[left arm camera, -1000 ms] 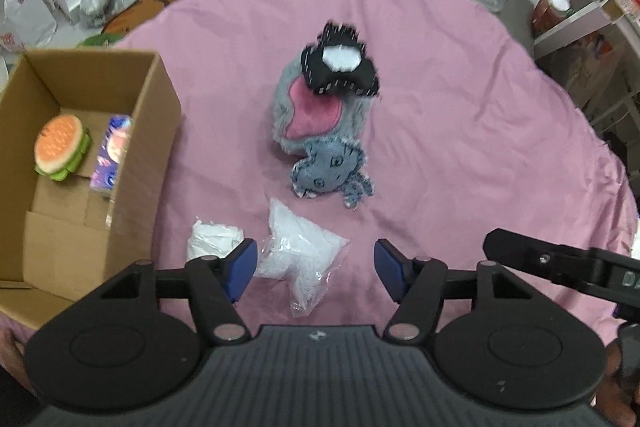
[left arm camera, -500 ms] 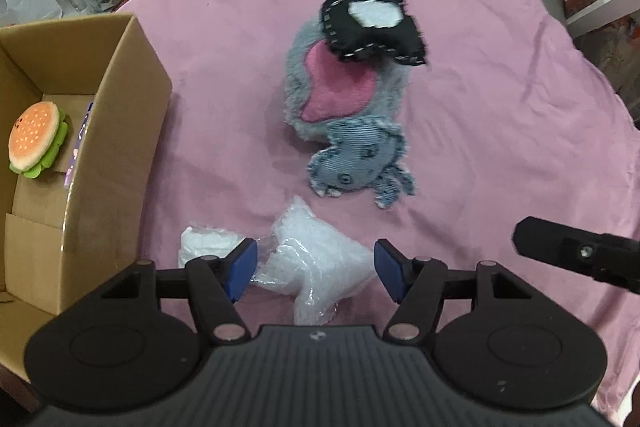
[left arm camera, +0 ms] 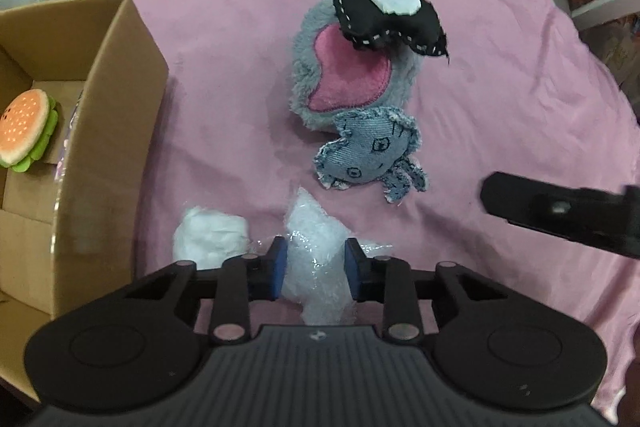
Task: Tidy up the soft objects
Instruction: 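Close the left gripper on the clear plastic bag of fluff, then lift the bag toward the box with the left gripper while the right gripper grasps the grey plush's blue tail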
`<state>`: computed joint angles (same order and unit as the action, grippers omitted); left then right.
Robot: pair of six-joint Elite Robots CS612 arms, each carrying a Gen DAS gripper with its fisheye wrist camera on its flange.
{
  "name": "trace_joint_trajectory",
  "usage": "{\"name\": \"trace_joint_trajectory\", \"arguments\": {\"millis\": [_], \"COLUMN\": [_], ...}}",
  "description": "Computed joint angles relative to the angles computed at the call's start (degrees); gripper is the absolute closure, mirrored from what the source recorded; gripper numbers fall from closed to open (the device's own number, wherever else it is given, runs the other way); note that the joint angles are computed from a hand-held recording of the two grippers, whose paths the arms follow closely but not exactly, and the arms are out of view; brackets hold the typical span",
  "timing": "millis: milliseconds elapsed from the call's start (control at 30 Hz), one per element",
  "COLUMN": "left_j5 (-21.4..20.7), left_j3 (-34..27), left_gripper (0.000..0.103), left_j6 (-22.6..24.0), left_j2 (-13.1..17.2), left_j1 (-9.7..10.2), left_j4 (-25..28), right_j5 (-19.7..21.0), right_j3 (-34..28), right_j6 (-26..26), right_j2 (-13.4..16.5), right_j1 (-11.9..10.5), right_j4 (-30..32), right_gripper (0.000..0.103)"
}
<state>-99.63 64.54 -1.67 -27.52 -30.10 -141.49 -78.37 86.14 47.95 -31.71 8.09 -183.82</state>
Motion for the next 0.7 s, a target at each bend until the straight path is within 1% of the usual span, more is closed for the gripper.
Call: {"name": "trace_joint_trajectory", "arguments": {"millis": [67,100,233,333,433,567,633,700], "left_j5": [-1.51,-1.54,-0.61,-0.39,-0.05,0.28,-0.08,-0.46], "left_j3": [0.07,0.46,0.86,1.27,1.76,1.23,1.93,2.71], "left_gripper": [0.076,0.076,0.076,0.076,0.076,0.076,0.076,0.076], "left_j6": [-0.24,-0.10,1.56,1.80,1.97,1.02,1.10,1.29], "left_j2": [-0.38,-0.69,-1.61,-2.14,-2.70,-2.86,-3.46,-4.12], "left_j1": [0.35,0.39,0.46,0.53,0.69,1.13,1.50,1.72], "left_j4": [0.12,-0.40,-1.39,-2.33,-3.60,-3.02,-3.88,-5.03], "right_j5": [-1.01,-1.36,-2.39,-2.82,-5.08,-4.29,-3.86,-3.91], "right_j3": [-1.06,-1.42,-2.95,-3.98,-5.24,-6.87,-7.87,-8.60], "right_j6": [-1.61,-2.26,-4.54,-5.29,-6.59,-7.05,-8.46,-9.43], "right_j2": [0.29,0.39,0.90,1.29,1.69,2.64,3.01,3.10], "right_j1": [0.35,0.48,0.93,1.13,1.57,1.65,1.81,2.06], "right_j4": [1.71,2.34,4.58,5.89,8.01,9.11,10.62,12.60], "right_gripper": [0.052,0.052,0.052,0.052,0.054,0.059,0.069,0.095]}}
